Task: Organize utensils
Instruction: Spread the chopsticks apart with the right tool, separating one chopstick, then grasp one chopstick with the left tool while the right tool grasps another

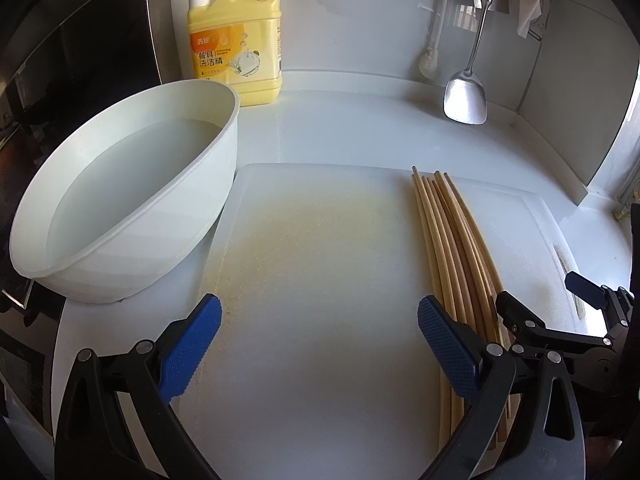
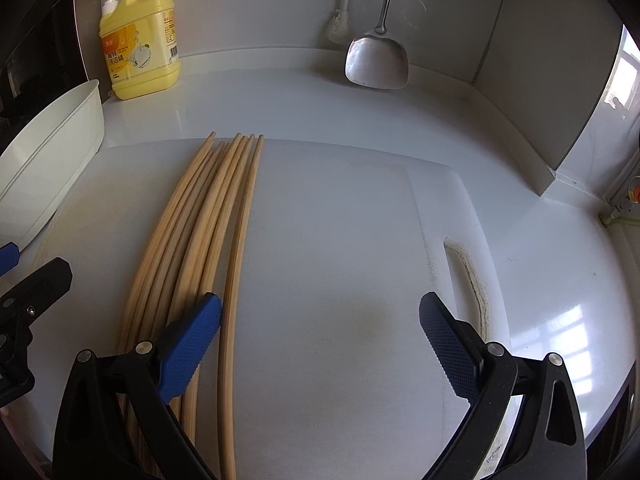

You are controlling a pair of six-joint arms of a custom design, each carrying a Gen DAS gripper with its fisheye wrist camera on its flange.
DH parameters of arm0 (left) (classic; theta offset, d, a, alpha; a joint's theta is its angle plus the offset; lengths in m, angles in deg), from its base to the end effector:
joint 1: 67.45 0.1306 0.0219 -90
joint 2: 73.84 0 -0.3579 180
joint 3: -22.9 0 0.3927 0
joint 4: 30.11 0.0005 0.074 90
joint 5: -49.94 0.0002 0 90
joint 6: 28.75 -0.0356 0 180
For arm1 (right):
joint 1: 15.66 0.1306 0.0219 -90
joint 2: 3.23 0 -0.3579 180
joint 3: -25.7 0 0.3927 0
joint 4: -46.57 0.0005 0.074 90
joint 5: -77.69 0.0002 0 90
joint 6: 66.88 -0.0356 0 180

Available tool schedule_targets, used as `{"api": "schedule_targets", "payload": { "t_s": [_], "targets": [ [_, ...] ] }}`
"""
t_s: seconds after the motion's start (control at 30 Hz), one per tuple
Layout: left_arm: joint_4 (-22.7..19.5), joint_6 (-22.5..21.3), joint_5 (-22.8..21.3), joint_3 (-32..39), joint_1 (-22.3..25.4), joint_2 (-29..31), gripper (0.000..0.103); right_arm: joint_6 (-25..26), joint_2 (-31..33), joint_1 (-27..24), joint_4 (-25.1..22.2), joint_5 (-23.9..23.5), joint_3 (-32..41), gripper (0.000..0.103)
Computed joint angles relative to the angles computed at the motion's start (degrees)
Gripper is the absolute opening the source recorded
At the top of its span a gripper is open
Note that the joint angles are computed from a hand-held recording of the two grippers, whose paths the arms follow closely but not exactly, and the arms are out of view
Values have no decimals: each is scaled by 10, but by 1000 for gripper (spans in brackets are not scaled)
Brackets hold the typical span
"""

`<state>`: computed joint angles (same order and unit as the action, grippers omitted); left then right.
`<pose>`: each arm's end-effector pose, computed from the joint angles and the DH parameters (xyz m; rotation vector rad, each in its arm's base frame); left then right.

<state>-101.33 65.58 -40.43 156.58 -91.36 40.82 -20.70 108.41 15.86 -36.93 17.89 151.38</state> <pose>0.5571 -0.2473 0.4971 0.4212 2.4571 -0.2004 0.4967 0.2830 0.4604 0.3941 2.5029 -0.2603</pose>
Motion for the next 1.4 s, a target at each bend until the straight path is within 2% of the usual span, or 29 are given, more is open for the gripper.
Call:
{"api": "schedule_targets", "payload": {
  "t_s": [0.17, 0.27, 0.4, 0.77, 0.93, 1.07, 1.4],
  "targets": [
    [-16, -3, 14, 29, -8, 24, 97, -12, -31, -11, 35, -18, -47, 94],
    [-12, -18, -7, 36, -17, 29, 97, -13, -39, -13, 43, -14, -59, 94],
    [-16, -10, 1, 42, -17, 35, 97, -30, -56, -15, 69, -23, -87, 94],
    [-25, -11, 9, 61, -26, 51, 97, -37, -72, -20, 76, -28, -109, 94],
    [-31, -11, -3, 60, -28, 55, 97, -36, -74, -21, 77, -30, -111, 94],
    [-32, -10, -13, 56, -26, 54, 97, -38, -73, -20, 76, -28, -110, 94],
    [-31, 9, -9, 56, -8, 56, 97, -36, -68, -19, 75, -24, -104, 94]
  ]
}}
